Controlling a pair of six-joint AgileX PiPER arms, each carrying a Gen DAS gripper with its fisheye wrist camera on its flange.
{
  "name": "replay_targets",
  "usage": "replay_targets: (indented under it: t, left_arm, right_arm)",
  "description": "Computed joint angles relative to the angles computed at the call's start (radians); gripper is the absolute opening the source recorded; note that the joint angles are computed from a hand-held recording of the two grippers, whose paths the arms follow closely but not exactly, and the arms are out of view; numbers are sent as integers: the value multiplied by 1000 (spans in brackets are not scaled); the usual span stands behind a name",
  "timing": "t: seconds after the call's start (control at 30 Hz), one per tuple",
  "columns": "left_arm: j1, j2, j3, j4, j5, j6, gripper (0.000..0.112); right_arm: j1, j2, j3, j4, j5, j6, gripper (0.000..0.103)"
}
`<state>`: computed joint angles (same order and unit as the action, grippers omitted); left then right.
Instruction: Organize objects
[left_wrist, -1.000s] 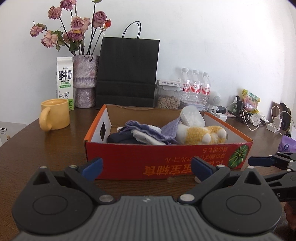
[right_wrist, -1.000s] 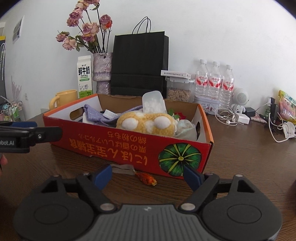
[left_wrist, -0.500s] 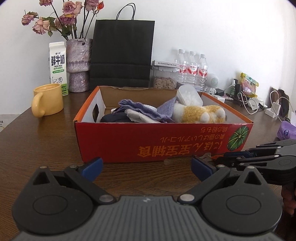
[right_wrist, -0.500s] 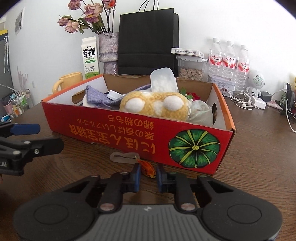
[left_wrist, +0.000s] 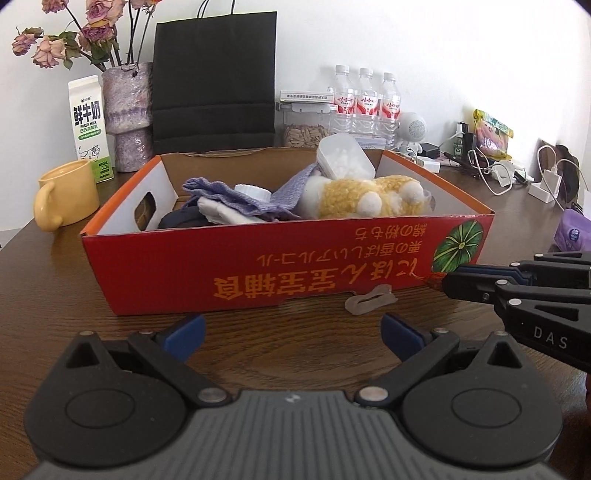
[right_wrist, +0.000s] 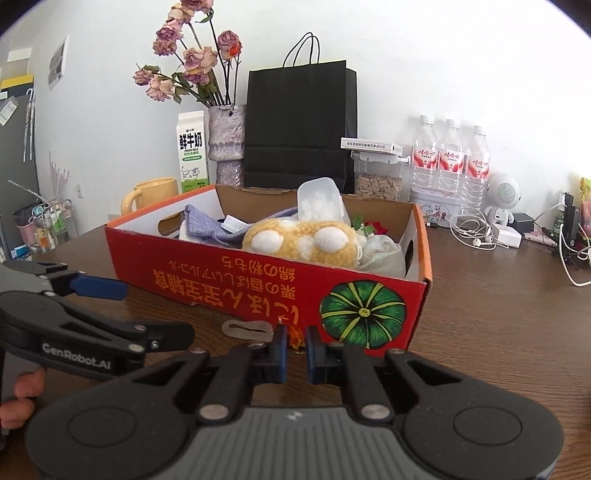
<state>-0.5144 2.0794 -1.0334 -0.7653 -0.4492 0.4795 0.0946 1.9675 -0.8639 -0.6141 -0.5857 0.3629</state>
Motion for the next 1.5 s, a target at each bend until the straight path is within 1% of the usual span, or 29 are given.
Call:
replay_targets:
  t: [0.07,0.13,0.2,0.27,0.3,0.37,0.43,0.47,0.5,0.53,0.57,0.63,0.67,0.8,0.9,1.03,1.13,1.2,1.33,1.5]
  left_arm:
    - [-19,23,-51,-89,20,84,103]
    - [-41,48,-106,-206,30,198,103]
    - [-66,81,-176,-381,29,366,97]
    - [-81,111,-242,-531,31,503,84]
    - [-86,124,-269,-590,32,553,81]
    - [-91,148,-318,-693,34,641,70]
    - [-102,163,-344,-734,12,670,66]
    - [-108,165,-348,-741,4,672,58]
    - [-111,163,-341,-718,3,652,51]
    - [-108,155,-325,-663,25,606,31]
    - [-107,148,-317,-642,41,586,18]
    - [-125,150,-314,-659,3,609,11]
    - [-125,144,-303,-635,8,589,9]
    - [-124,108,-238,-508,9,456,7]
    - [-130,69,-170,-396,-20,347,7]
    - [-139,-5,-66,-232,-78,195,7]
    - [-133,-62,-8,-147,-121,117,7]
    - [-118,-93,10,-121,-134,93,7]
    - [-69,-134,10,-89,-132,78,7]
    - [2,-140,-26,-45,-114,53,7]
  right_arm:
    - [-25,-6,18,-6,-30,0,9]
    - [-49,-10,31,-10,-56,-3,9]
    - [-71,-13,44,-13,-82,-8,9]
    - [-87,-16,60,-10,-107,-15,9]
    - [-92,-18,64,-13,-116,-15,9]
    - [-97,-20,76,-9,-136,-24,9]
    - [-96,-20,83,-6,-148,-37,9]
    - [-94,-21,86,-5,-152,-43,9]
    - [-94,-21,88,-6,-155,-47,9]
    - [-94,-22,91,-9,-160,-48,9]
    - [-94,-23,94,-7,-164,-51,9]
    - [-93,-24,99,0,-171,-57,9]
    - [-91,-24,102,7,-174,-62,9]
    - [-90,-26,110,23,-183,-74,9]
    - [-87,-27,117,37,-196,-88,9]
    - [-80,-41,149,71,-252,-117,9]
    - [-61,-59,165,94,-280,-128,9]
    - [-41,-69,150,110,-268,-120,9]
    - [8,-89,91,149,-211,-120,9]
    - [70,-84,-13,216,-132,-150,9]
